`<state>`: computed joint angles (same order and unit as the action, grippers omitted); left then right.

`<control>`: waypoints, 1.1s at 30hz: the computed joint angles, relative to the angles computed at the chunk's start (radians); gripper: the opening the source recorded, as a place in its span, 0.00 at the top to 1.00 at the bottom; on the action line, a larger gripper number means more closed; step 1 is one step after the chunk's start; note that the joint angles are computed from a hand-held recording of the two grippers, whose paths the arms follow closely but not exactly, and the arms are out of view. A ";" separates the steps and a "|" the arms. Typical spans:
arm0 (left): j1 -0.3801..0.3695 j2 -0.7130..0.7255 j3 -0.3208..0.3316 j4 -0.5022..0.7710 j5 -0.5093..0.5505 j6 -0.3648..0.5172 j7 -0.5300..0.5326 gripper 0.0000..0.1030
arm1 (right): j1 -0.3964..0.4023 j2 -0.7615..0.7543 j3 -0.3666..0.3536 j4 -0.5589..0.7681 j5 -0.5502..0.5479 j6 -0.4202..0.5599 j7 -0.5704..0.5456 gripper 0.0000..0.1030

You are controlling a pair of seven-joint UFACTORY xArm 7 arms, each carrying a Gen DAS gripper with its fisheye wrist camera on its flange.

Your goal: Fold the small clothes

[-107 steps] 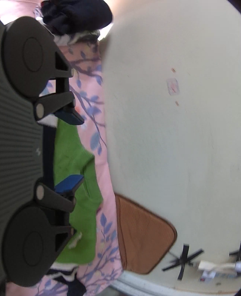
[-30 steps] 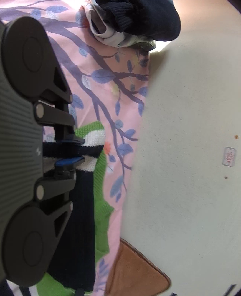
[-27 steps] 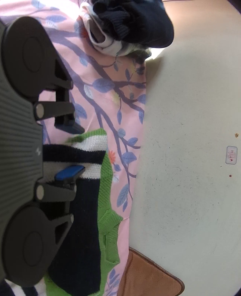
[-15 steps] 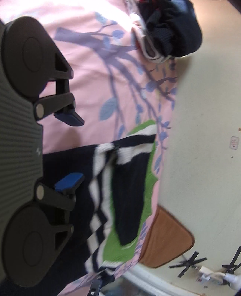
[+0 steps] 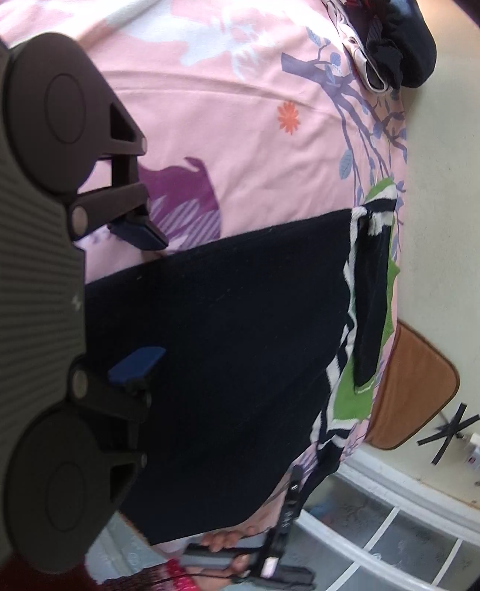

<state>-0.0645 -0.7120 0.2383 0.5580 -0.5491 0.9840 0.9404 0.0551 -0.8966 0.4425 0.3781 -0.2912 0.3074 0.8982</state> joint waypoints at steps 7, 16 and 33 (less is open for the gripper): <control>0.035 -0.229 -0.040 -0.174 0.066 -0.106 -0.063 0.90 | -0.127 0.218 -0.024 0.071 0.012 -0.152 0.024 0.70; 0.057 -0.165 0.037 -0.082 0.178 -0.040 -0.113 0.83 | -0.171 0.078 0.024 0.018 -0.030 -0.052 0.140 0.92; -0.163 0.066 -0.010 0.038 -0.112 -0.259 -0.064 0.61 | -0.376 -0.641 -0.213 -0.264 0.057 0.257 0.283 0.59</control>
